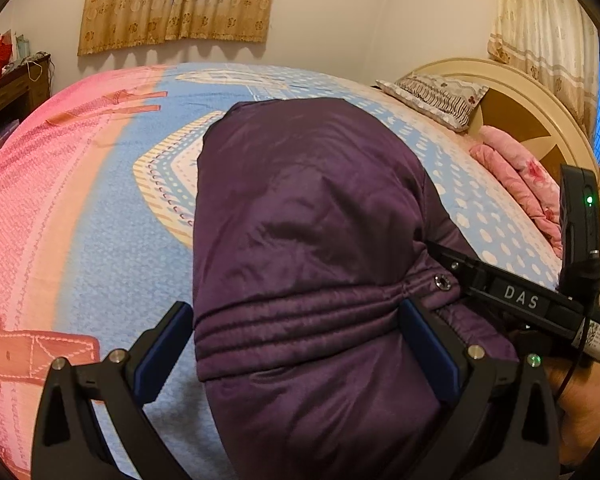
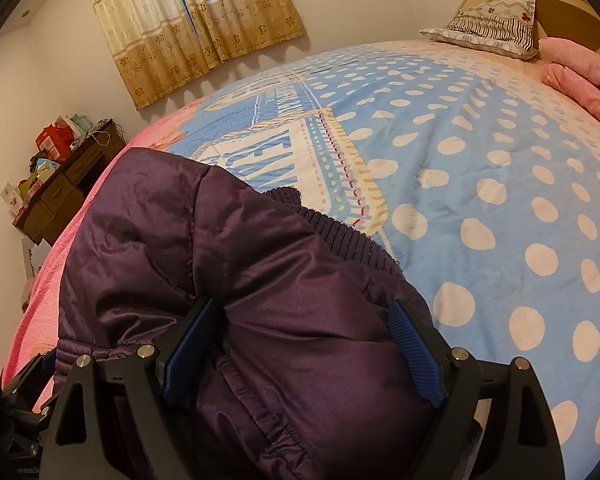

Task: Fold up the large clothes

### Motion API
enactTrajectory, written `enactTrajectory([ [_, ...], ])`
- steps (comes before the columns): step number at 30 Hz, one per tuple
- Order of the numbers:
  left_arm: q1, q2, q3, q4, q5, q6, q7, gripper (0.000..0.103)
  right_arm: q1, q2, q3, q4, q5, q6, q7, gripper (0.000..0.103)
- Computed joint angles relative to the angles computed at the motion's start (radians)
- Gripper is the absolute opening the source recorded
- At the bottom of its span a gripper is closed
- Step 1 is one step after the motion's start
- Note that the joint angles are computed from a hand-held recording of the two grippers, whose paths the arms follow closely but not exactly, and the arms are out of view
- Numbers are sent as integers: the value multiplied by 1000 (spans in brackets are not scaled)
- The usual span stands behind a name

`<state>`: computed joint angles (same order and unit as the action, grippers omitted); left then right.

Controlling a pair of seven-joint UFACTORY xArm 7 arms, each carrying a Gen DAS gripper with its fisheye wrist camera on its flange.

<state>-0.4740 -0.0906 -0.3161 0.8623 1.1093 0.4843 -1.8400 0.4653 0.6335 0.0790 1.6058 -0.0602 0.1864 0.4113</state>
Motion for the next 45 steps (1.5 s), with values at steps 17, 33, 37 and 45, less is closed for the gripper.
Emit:
enactTrajectory([
  [17, 9, 7, 10, -3, 3, -40, -7, 103, 28, 17, -27, 50, -37, 62, 19, 88],
  [33, 172, -123, -56, -150, -39, -296, -67, 103, 95, -102, -146, -101, -183, -23, 95, 90],
  [37, 281, -62, -75, -144, 76, -476, -211, 103, 193, -117, -298, -155, -304, -102, 193, 92],
  [45, 305, -37, -72, -116, 298, -514, -386, 103, -30, -85, -51, -133, -152, -86, 27, 100],
])
